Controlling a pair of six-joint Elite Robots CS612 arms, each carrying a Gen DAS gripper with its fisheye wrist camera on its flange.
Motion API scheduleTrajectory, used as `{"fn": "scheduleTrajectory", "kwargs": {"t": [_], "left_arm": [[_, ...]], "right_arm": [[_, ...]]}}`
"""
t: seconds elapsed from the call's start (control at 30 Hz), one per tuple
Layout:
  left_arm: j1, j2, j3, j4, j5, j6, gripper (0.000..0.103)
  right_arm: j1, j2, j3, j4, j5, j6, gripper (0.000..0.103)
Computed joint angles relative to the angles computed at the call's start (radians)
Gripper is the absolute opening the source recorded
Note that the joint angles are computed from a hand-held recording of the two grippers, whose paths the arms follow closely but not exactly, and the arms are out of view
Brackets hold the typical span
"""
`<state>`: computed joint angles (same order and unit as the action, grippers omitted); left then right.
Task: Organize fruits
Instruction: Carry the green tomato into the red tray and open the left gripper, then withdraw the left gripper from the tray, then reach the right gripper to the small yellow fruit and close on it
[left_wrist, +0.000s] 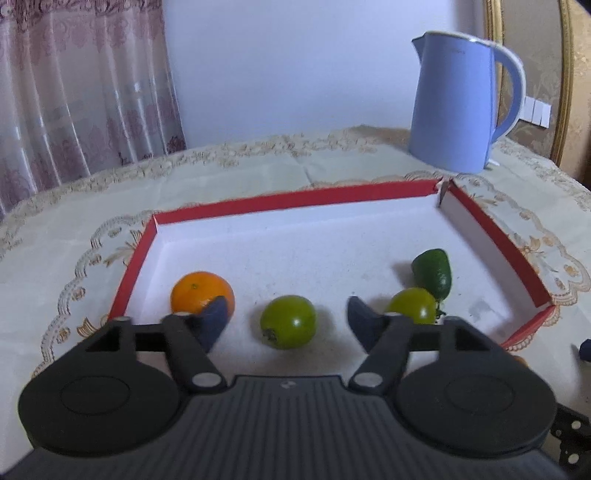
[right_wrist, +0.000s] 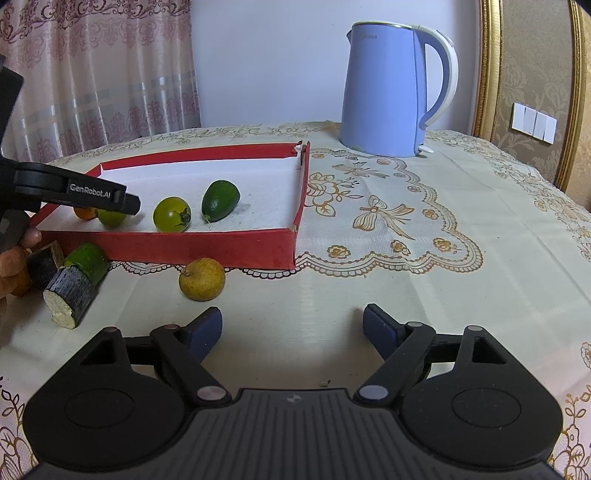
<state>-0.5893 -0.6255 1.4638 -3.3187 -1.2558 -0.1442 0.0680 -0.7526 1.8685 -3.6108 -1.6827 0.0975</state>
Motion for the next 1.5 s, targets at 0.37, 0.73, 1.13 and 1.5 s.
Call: {"fn": "scheduleTrajectory", "kwargs": {"t": [0.37, 0.73, 1.13, 1.5], "left_arm": [[-0.001, -0.048, 0.143, -0.181, 0.062, -0.052, 0.08], [0.009, -0.101, 0.296, -0.283, 0.029, -0.072, 0.086], [0.009, -0.104, 0.303, -0.249, 0.001, -0.042, 0.086], [0.007, -0.101, 0.299, -0.243, -0.003, -0.023, 0.088]], "right_arm": [[0.0, 0.0, 0.0, 0.0, 0.0, 0.0, 0.084], [0.0, 0.0, 0.0, 0.002, 0.003, -0.002, 0.086], [-0.001, -0.002, 0.006, -0.045, 0.056, 0.055, 0.087], [0.024, 0.015, -0.058, 0.007, 0.059, -0.017, 0.068]]}}
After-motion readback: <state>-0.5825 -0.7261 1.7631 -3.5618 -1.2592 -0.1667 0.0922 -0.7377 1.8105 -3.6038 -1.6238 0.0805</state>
